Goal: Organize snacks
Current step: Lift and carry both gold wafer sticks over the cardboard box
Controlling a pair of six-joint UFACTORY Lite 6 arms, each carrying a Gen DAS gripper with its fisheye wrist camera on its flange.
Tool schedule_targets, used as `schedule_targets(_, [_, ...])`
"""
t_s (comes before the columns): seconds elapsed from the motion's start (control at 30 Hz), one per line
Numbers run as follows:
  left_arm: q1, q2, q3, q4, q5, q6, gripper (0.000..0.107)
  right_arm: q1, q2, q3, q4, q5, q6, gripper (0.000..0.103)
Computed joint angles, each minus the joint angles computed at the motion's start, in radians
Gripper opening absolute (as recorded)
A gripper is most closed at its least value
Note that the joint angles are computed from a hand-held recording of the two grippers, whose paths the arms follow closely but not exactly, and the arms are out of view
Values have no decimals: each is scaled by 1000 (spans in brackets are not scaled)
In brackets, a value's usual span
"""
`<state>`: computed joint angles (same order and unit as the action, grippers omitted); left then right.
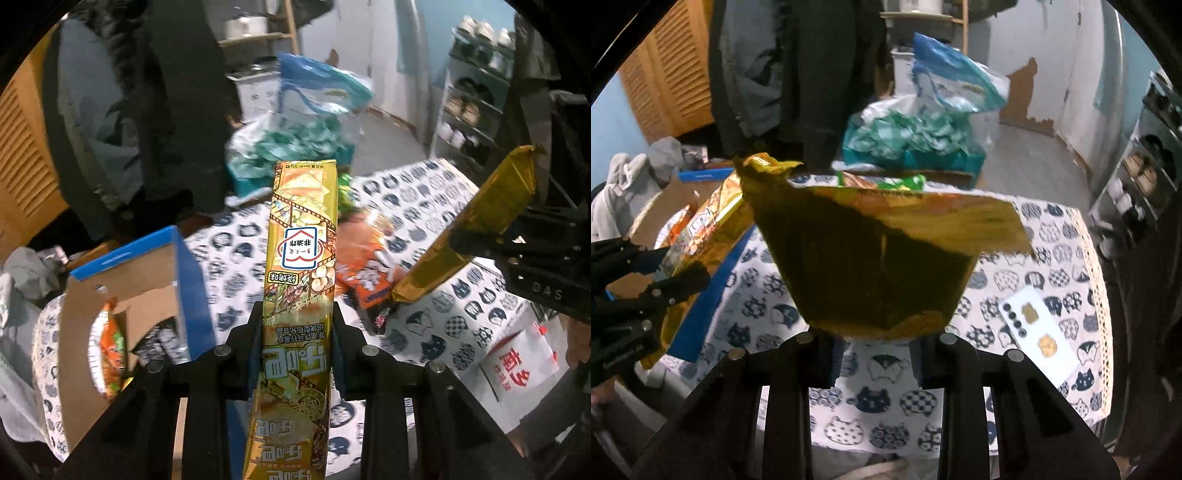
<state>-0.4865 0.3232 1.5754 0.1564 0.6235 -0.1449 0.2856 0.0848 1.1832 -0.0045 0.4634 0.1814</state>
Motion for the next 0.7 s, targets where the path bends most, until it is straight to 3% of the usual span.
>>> schedule_targets(0.37, [202,-174,-138,-70,-54,110,31,134,99,284,-19,121,52,27])
schedule_targets(0.7, [421,-244,-213,-242,-69,306,31,291,360,743,-3,271,77,27])
